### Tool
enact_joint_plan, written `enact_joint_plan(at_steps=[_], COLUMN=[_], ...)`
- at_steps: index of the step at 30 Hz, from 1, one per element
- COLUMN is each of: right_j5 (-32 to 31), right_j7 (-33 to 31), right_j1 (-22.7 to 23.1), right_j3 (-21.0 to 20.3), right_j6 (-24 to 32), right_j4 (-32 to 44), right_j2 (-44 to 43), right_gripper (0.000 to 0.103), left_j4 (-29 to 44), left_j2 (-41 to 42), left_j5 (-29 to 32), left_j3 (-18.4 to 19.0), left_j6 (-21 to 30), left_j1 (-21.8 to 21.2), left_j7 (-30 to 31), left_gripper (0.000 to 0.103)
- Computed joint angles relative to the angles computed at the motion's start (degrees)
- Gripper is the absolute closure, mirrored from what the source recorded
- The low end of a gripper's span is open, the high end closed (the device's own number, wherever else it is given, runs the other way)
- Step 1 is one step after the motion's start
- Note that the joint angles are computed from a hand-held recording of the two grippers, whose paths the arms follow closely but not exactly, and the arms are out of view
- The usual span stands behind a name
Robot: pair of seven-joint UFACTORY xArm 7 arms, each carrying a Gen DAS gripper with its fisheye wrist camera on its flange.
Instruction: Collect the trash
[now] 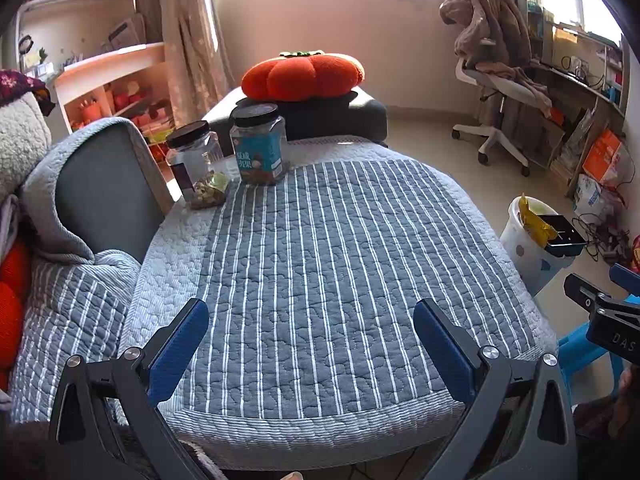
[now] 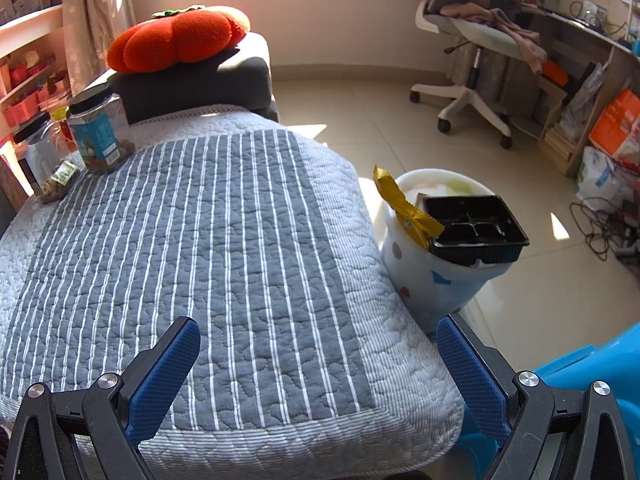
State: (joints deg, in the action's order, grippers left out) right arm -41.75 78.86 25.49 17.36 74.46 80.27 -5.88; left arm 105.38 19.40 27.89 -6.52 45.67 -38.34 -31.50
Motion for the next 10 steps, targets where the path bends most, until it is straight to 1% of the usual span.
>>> enact_joint_plan(at_steps=[8, 10], right_j5=[-0.17, -0.13], right_j7=[0.82, 1.01], right_j1=[0.03, 0.09], right_j3=[0.09, 0.10], right_j6=[0.26, 0.30], right_j4=[-0.16, -0.21], right_j2=[-0.02, 0.00], right_gripper=[0.005, 0.005], left_j4=[1.02, 1.20], left_j2=[0.71, 0.91], left_j5=[-0.97, -3.17], left_j3=[-0.29, -0.90], left_j6=[0.54, 0.50], left_j1=[-0.18, 0.45], left_j7=[0.99, 2.22], left_gripper=[0.000, 0.000])
